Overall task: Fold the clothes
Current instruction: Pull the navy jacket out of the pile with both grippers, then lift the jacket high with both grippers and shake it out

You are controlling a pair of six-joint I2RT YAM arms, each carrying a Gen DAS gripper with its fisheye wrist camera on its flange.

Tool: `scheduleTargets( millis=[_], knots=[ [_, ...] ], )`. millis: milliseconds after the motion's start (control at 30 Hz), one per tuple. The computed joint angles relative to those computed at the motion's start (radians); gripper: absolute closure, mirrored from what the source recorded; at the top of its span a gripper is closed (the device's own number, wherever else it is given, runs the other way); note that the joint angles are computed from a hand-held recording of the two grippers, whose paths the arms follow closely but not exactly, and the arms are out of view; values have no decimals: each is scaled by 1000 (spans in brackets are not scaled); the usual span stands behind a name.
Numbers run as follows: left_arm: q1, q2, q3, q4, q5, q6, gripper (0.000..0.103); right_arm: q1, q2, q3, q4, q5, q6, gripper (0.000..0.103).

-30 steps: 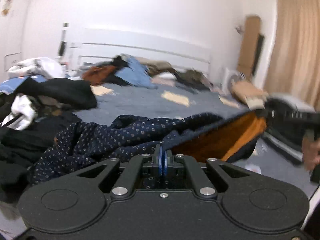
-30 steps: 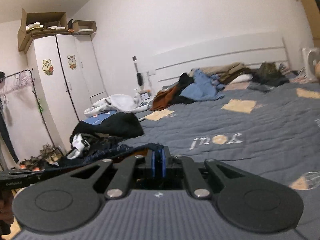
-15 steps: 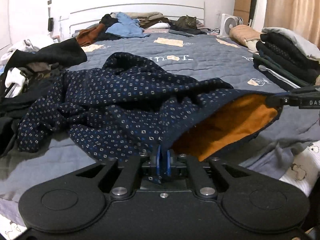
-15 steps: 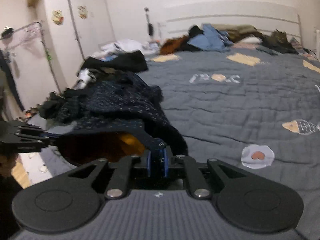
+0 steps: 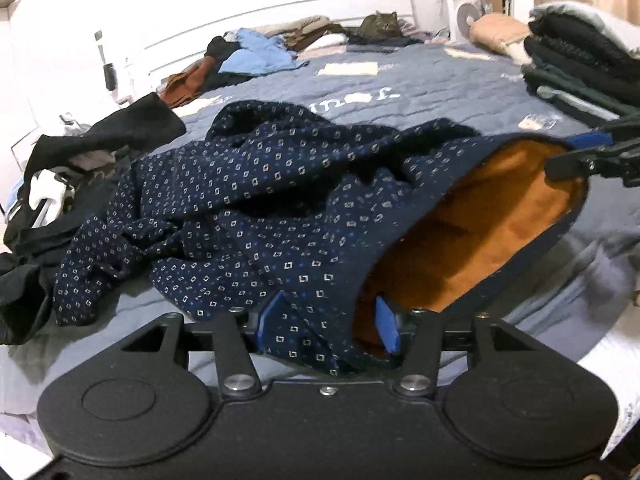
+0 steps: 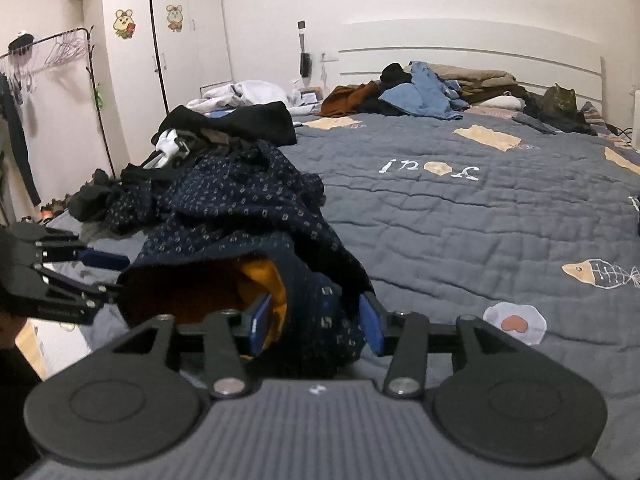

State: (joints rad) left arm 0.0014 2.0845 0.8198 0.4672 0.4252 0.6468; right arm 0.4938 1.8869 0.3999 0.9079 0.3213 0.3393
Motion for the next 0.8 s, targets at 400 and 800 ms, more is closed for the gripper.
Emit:
scheduleTargets(
  millis=[400,800],
  knots=[
    [36,3,45,-19,23,-94,100,-26,17,45,-49,25,98,90],
    [83,-374,84,-78,147,-183,100,50,-442,56,-262,188,-38,92]
  ],
)
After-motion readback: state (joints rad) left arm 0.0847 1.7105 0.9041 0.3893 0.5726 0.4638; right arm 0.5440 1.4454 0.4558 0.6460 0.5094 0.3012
